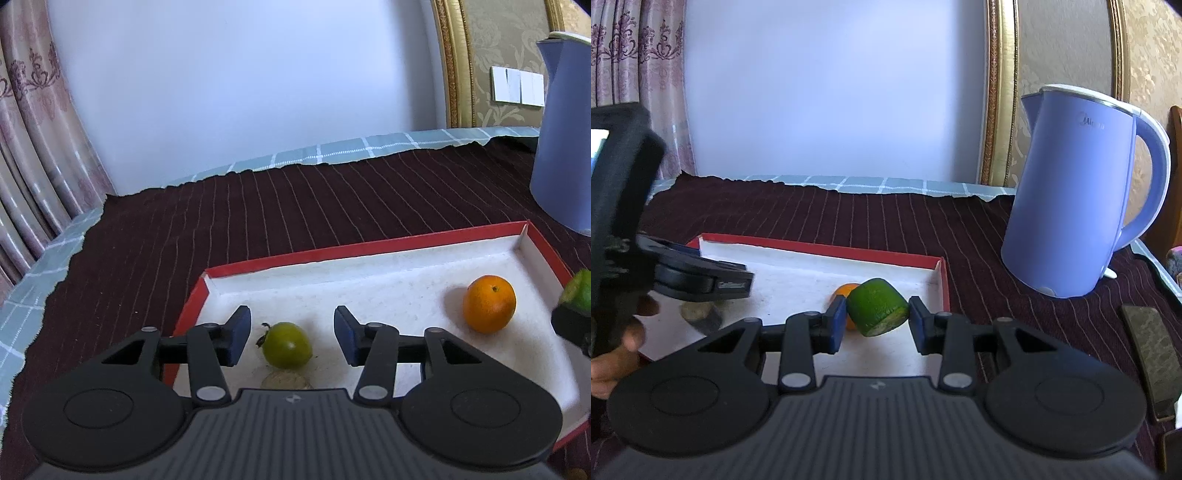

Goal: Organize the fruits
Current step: 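Lower the dark piece into the tray and open the left tool while the right tool releases the lime, then withdraw both open tools from the tray back toward the fruit row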

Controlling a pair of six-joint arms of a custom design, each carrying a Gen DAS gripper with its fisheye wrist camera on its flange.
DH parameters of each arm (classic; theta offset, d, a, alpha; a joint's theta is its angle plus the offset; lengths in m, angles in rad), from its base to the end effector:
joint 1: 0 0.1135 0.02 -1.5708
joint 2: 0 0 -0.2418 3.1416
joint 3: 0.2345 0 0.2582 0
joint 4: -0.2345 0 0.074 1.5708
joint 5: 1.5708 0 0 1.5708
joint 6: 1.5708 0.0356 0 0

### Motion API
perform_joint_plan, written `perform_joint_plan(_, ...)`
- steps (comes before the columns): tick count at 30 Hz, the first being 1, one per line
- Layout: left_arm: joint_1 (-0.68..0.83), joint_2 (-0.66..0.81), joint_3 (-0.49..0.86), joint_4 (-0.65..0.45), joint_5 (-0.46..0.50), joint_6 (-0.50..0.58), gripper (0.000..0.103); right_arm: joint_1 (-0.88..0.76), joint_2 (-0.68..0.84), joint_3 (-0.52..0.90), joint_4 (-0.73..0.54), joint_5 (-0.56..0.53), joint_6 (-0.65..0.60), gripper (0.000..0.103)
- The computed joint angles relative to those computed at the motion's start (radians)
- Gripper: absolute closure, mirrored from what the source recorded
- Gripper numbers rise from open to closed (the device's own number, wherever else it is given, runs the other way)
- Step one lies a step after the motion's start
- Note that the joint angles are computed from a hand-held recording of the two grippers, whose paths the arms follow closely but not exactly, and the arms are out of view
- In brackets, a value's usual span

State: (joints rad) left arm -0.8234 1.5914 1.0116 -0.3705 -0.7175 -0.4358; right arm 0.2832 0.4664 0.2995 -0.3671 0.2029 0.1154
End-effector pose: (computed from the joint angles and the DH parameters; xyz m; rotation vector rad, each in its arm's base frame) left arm 0.2391 -0.2236 0.1858 0.1662 2.2367 0.2545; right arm 0.1512 0.0365 0.1843 -0.0542 2.0921 0.0275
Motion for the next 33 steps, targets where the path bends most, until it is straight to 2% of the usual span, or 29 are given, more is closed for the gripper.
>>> perform_joint_plan(16,-0.023,-0.133,-0.117,-0.027,0.006,-0.057,0.054,-0.07,0.246,0.056,0.169,-0.028,-0.023,0.069)
perform_joint_plan(25,-0.027,-0.178,-0.157,-0.044,0.01,-0.083,0.054,-0.092,0.502,0.144,0.269,-0.043,-0.022,0.069)
perform_joint_plan(28,-0.027,-0.189,-0.163,-0.043,0.005,-0.082,0.054,-0.085,0.511,0.143,0.28,-0.023,-0.02,0.061)
perform_joint_plan(33,-0.031,-0.2,-0.166,-0.043,0.007,-0.087,0.054,-0.087,0.446,0.123,0.253,-0.02,-0.007,0.061)
